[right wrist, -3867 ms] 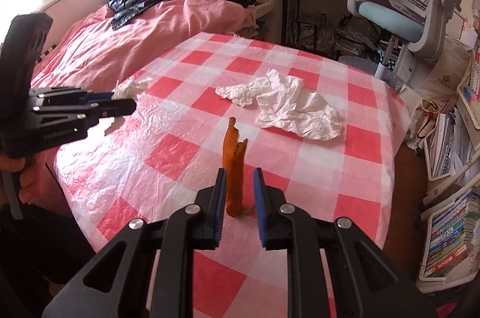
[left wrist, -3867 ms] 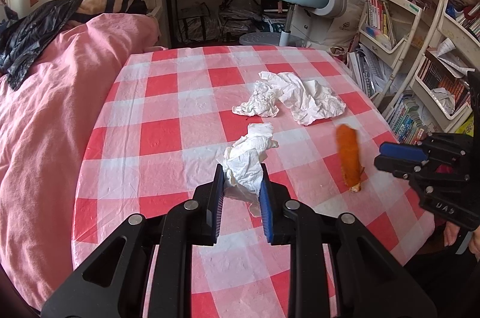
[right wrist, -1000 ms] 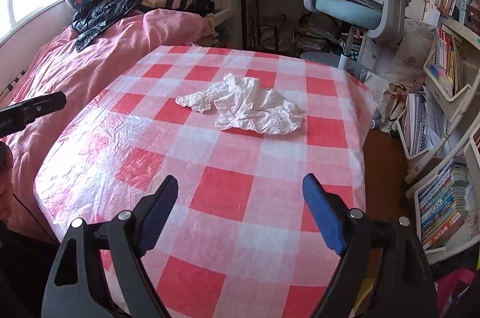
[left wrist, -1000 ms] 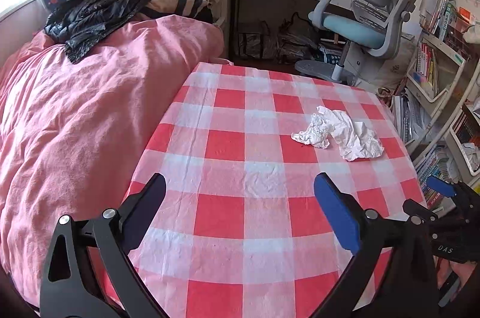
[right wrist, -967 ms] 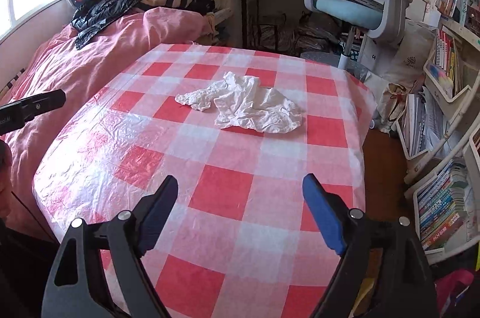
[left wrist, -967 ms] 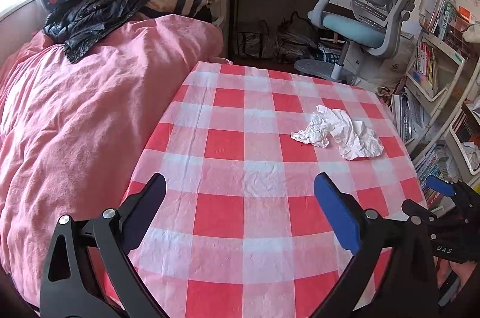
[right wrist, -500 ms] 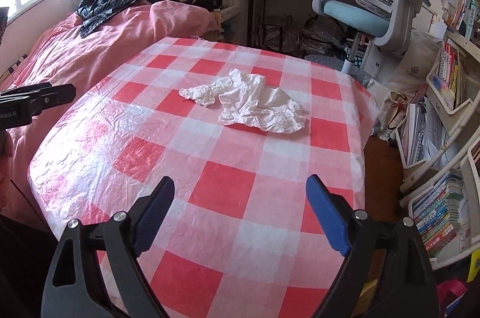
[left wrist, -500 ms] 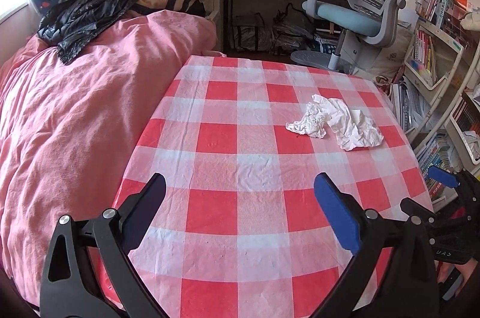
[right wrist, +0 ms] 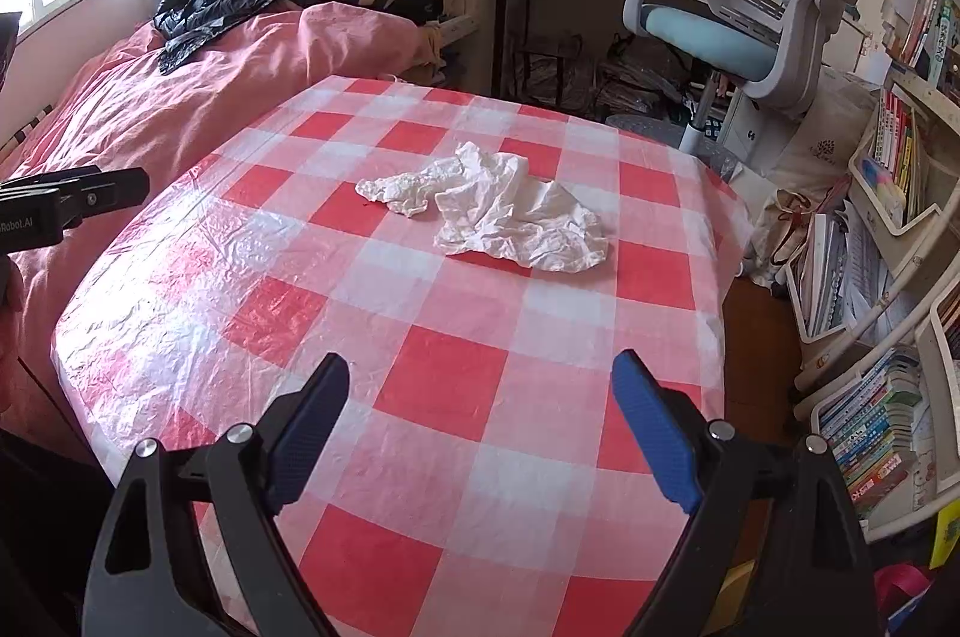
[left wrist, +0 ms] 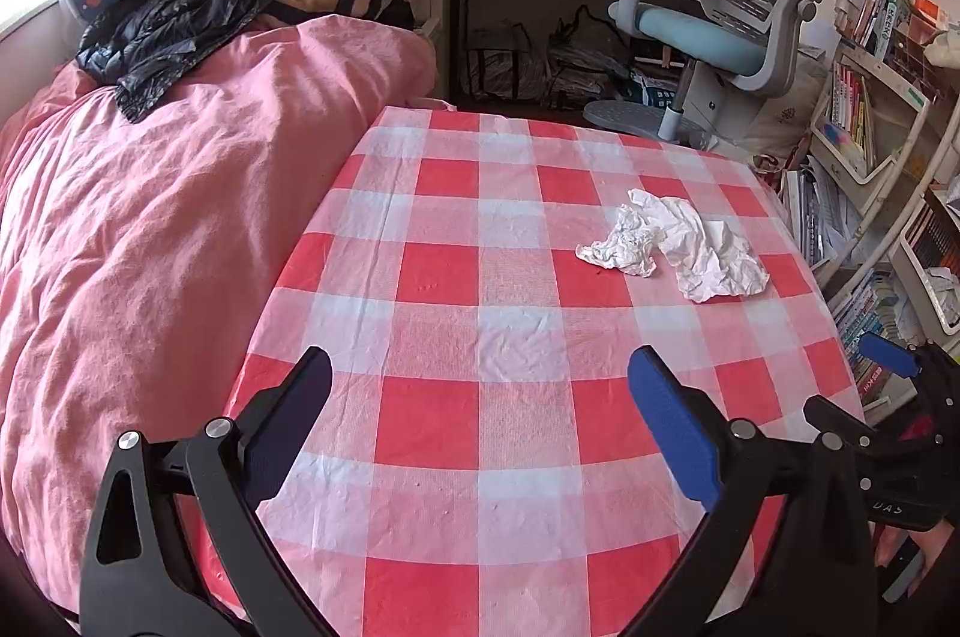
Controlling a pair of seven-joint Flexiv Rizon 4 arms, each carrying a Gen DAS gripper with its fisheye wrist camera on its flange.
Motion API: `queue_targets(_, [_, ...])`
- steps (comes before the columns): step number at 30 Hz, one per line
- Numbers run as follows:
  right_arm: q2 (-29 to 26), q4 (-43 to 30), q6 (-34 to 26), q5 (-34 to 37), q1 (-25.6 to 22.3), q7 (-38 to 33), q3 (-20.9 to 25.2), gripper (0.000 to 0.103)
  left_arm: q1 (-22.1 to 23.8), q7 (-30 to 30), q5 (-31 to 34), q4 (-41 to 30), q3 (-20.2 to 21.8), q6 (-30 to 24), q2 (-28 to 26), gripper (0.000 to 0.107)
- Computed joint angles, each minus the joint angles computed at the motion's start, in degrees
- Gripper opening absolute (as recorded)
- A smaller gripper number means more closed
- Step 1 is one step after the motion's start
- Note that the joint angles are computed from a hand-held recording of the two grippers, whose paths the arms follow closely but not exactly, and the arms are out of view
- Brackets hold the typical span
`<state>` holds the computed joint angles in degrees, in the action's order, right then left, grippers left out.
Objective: Collect trash
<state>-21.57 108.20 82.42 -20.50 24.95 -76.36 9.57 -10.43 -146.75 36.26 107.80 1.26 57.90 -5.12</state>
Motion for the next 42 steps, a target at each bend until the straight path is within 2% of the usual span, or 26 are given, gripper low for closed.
queue_targets(22, [0.09,0.32,0.56,-0.76,0.38,0.96,-0.61,0.086,0.13,0.06,-0.2,0.07,-0.01,0.03,0.06,0.095])
queue_targets(25, [-0.04,0.09,0.89,-0.01,-0.14,0.68,0.09,0.086,0.22,0.23,-0.26,0.12,0.02,0.18,0.03,0.095])
queue_targets(27, [-0.61,-0.94,1.06,2.69,-2.03,-0.47,2.64,0.086,0.45,0.6,-0.62,0.39,0.14,0.86,-0.32,0.095])
queue_targets(29, [-1.72,-3.01,0.39,6.88,-4.57,-1.73,5.96,0.086,1.22,3.21,-2.7,0.94,0.31,3.4,-1.37,0.095])
queue_targets(33, [-4.49,-7.66,-2.46,11.93,-6.39,-2.85,8.27,0.086,1.59,9.16,-5.59,0.03,0.83,5.3,-4.38,0.095])
queue_targets(38, [-9.4,-15.59,-6.13,14.92,-6.54,-5.58,9.56,0.086,1.47,14.91,-10.05,-3.01,1.67,9.62,-10.04,0.095])
queue_targets(42, [-13.52,-21.63,-8.72,15.45,-4.52,-6.16,8.2,0.086,0.21,20.9,-12.96,-8.7,2.27,9.23,-15.98,0.095])
